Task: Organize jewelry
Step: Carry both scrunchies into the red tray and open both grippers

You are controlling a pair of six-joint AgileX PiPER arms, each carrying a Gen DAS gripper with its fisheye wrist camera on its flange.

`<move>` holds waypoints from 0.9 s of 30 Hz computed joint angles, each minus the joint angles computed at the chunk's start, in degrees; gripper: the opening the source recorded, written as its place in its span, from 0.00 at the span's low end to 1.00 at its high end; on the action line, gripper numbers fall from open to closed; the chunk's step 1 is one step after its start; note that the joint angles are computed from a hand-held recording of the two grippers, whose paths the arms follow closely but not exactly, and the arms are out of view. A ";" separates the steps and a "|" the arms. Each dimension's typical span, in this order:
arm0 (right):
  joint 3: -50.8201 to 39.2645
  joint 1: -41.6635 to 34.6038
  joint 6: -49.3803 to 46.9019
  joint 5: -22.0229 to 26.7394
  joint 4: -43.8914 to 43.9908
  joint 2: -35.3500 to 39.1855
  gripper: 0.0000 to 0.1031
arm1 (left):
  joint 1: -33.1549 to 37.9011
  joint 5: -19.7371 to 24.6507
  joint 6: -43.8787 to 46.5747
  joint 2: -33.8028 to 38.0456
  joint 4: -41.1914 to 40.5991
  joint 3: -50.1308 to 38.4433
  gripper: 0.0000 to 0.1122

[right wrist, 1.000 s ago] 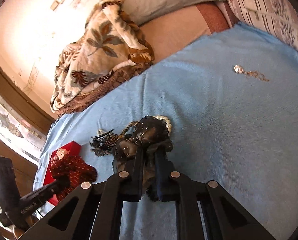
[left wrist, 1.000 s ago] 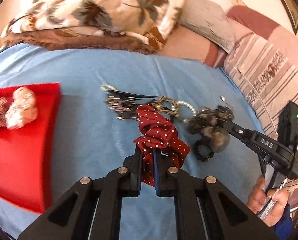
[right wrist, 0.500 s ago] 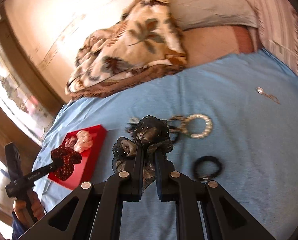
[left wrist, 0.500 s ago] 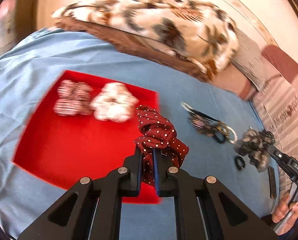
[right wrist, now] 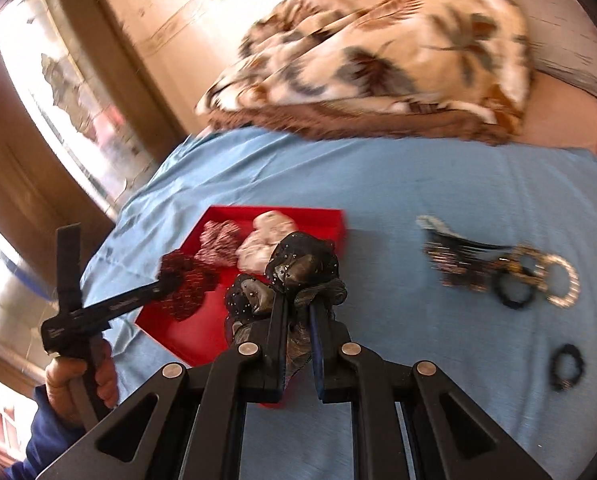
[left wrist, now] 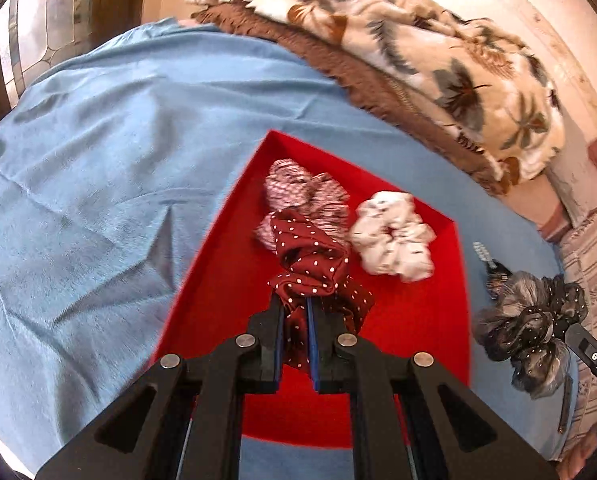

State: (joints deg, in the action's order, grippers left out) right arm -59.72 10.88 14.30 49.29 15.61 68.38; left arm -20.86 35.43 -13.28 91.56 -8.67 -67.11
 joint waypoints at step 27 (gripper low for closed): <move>-16.67 13.41 10.00 -4.75 -9.54 29.72 0.38 | -2.65 -5.49 -14.21 -0.15 18.28 0.12 0.36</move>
State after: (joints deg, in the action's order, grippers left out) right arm -76.39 24.28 24.30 44.53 6.07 98.10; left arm -23.51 29.95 -27.49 91.41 9.61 -66.98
